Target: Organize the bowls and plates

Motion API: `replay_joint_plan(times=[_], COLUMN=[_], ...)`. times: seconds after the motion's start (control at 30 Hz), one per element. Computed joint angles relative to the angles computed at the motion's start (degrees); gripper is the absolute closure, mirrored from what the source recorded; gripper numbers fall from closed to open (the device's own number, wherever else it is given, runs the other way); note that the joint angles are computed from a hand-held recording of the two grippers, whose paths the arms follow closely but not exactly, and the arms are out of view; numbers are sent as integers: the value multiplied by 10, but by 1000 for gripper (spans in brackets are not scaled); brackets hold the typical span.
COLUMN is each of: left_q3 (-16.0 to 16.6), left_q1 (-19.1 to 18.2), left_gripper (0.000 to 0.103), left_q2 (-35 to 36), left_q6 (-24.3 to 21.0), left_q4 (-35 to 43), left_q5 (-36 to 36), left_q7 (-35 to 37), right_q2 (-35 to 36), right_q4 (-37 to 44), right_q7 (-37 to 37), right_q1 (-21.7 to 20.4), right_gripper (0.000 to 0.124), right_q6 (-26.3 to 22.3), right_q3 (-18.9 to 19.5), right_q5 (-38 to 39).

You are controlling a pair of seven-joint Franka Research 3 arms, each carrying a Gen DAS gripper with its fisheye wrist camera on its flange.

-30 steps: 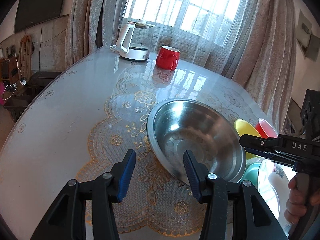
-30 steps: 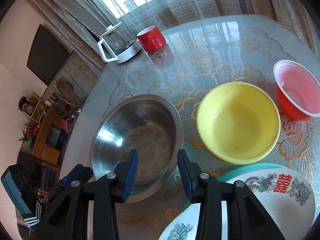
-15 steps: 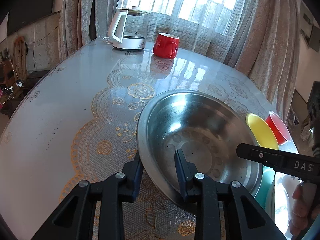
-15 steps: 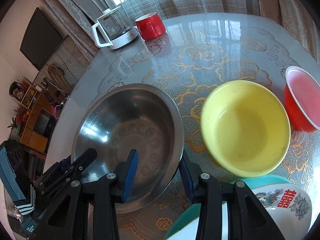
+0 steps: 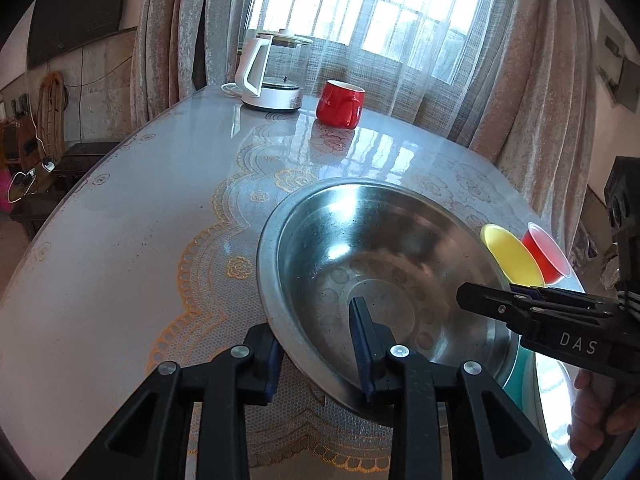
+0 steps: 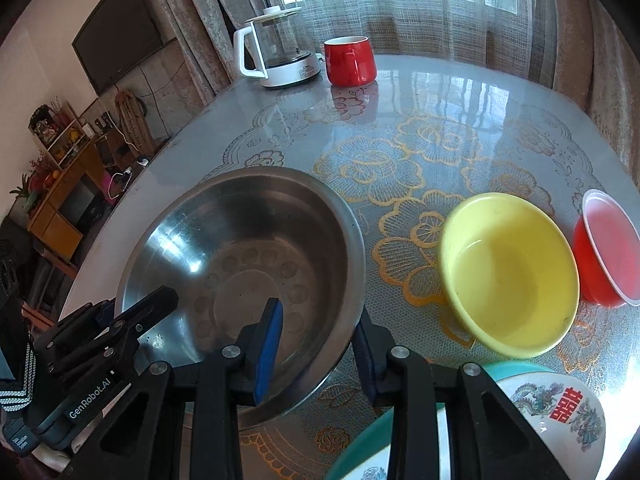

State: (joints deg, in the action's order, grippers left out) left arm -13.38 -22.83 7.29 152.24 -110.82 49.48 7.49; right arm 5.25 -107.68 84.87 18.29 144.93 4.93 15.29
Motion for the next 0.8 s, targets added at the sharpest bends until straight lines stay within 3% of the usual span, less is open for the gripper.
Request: replay_joint_plan(times=[0.43,0.8], left_q3=[-41,-84], left_q1=[14,16], left_gripper=[70,70], left_q2=[-120,-184], left_q6=[-13,-42], left_q4=[-114,-179], left_q5=[27,-7], left_q7=[-77,-108], right_q2=[-81,-141], right_q4=[-78,-146], right_q7=[-101,-166], right_q1=[13,32], right_gripper=[90,90], right_q6=[5,-17], right_q3=[10,3], right_q5=[109,180])
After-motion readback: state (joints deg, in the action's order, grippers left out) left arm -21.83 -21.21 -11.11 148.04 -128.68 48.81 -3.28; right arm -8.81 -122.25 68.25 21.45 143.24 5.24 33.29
